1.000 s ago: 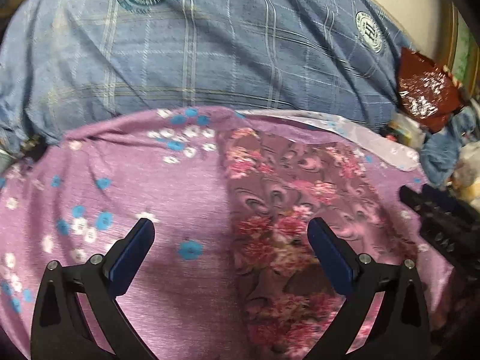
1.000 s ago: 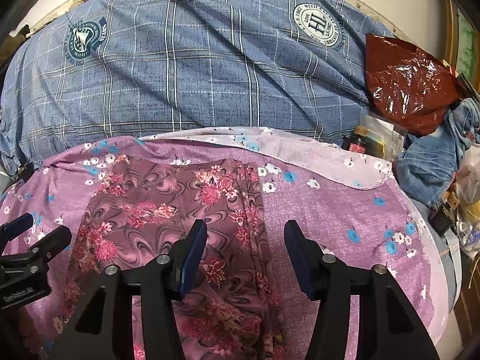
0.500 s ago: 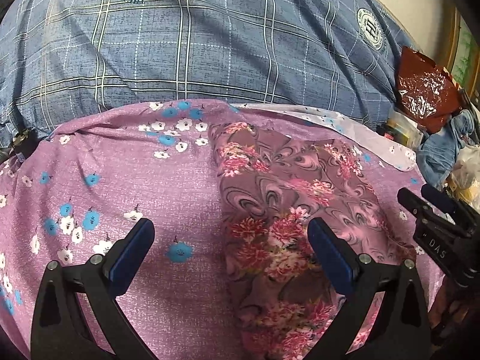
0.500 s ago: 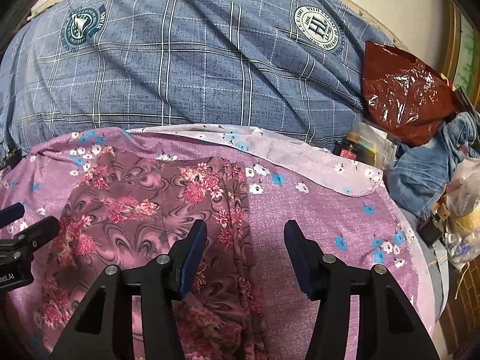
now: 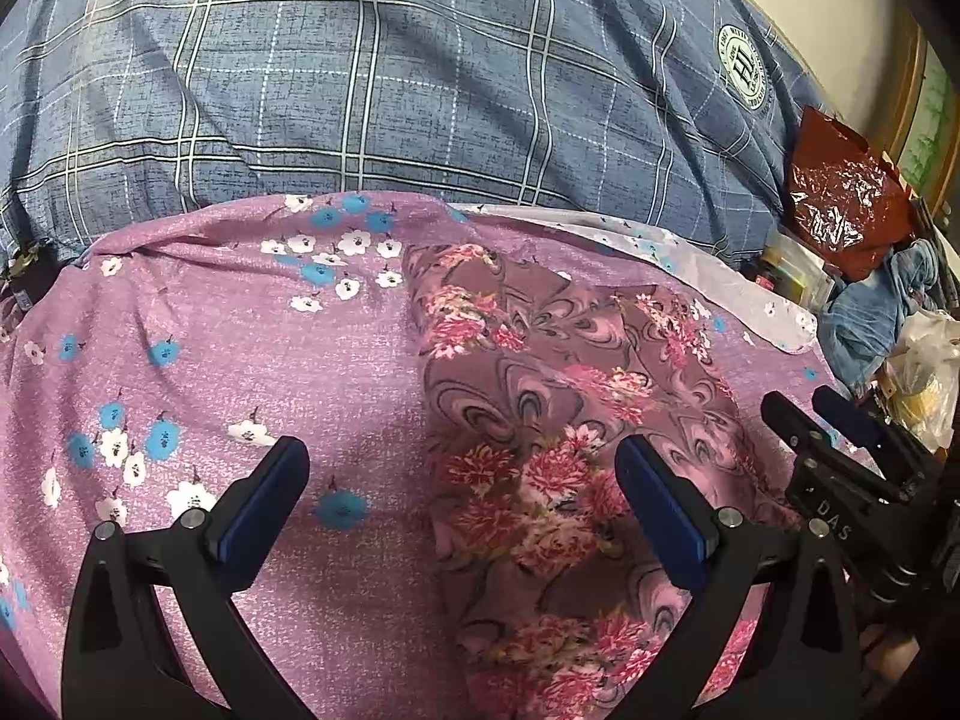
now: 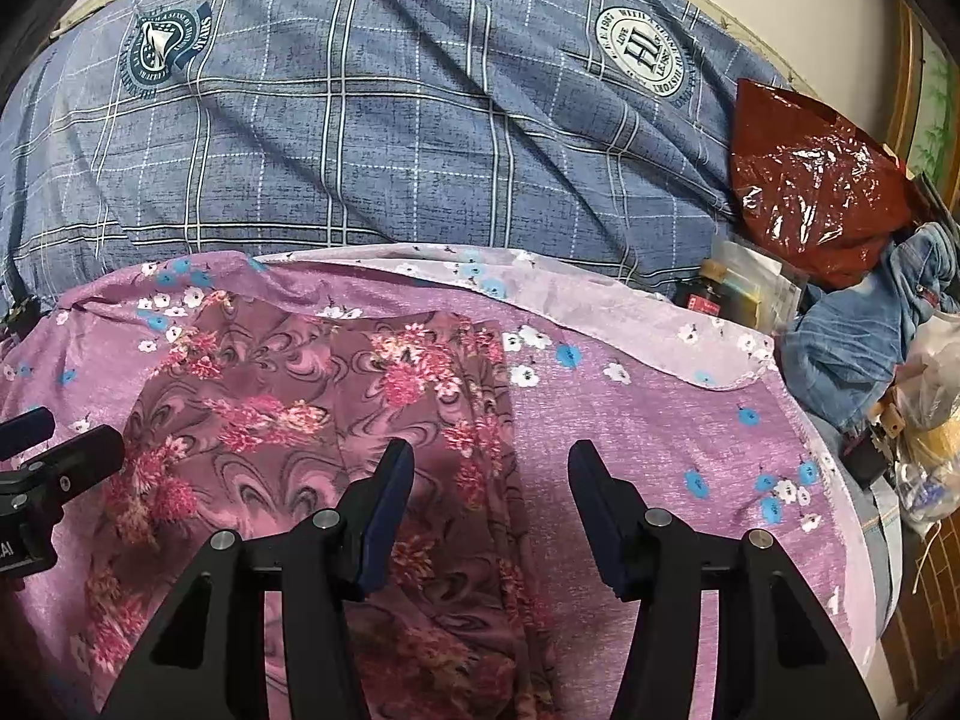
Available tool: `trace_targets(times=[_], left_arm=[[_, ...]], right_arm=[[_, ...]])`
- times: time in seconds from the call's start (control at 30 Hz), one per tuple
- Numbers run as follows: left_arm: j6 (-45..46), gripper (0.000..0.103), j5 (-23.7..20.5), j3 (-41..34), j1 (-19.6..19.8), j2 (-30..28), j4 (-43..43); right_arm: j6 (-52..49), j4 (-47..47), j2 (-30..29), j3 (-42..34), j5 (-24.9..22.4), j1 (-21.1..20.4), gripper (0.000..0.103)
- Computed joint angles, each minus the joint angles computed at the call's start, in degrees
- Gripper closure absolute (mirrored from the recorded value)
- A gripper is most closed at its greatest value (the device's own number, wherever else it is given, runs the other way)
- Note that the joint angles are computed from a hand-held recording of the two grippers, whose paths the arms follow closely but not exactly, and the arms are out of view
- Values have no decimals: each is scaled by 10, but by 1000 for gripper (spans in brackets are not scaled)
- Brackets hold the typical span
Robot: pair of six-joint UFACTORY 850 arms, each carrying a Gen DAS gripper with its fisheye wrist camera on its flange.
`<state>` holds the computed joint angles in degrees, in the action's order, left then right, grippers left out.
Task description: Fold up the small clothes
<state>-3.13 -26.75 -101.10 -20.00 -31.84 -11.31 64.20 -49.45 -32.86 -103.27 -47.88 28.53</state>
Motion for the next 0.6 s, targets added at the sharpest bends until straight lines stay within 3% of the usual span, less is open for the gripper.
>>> trace_targets(times=[0.6], left_arm=[[3, 1, 7, 25, 8, 21, 10]], right_arm=[[-26, 4, -37, -45, -24, 21, 48]])
